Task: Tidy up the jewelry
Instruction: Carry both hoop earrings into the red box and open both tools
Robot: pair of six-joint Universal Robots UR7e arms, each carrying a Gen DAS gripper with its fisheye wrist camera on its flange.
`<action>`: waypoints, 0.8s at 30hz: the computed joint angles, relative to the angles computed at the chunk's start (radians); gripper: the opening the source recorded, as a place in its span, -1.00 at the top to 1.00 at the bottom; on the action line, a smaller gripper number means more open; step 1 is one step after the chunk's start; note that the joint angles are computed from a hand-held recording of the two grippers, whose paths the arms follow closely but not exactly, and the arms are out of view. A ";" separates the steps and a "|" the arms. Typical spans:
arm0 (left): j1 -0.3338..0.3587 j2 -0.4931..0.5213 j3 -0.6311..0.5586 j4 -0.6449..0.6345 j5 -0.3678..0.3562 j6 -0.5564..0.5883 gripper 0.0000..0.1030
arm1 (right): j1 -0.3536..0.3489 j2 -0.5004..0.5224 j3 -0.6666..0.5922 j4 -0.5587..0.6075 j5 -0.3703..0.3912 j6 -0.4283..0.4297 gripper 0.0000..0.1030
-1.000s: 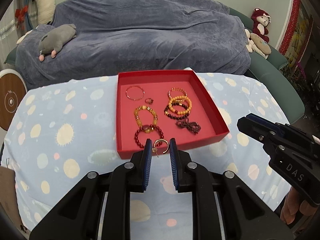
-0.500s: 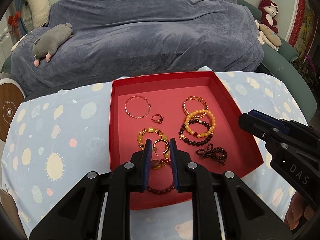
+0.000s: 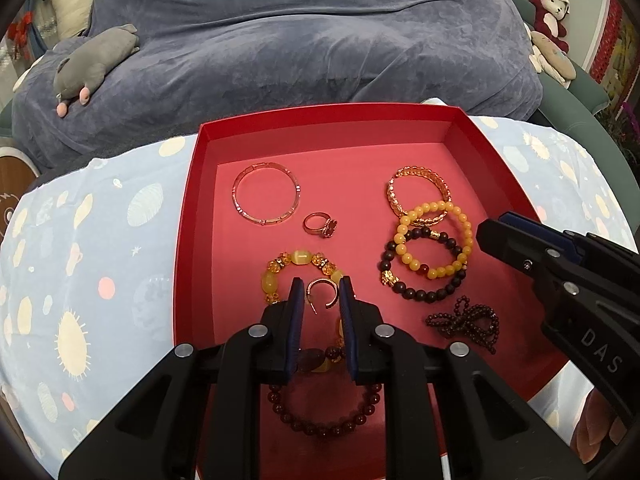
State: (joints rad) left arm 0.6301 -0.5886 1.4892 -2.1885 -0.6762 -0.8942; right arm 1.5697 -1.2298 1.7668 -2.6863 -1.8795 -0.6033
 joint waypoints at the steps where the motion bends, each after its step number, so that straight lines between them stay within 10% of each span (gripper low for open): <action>1: 0.002 0.002 -0.002 0.000 0.000 0.000 0.66 | -0.001 0.004 -0.002 -0.002 -0.002 0.000 0.66; 24: -0.079 -0.062 0.047 0.101 0.038 -0.141 0.03 | 0.027 -0.122 0.103 -0.023 -0.025 -0.008 0.22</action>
State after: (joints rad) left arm 0.5512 -0.6511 1.5360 -2.0878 -0.6383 -1.0350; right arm 1.5963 -1.3523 1.8701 -2.7089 -1.9043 -0.6114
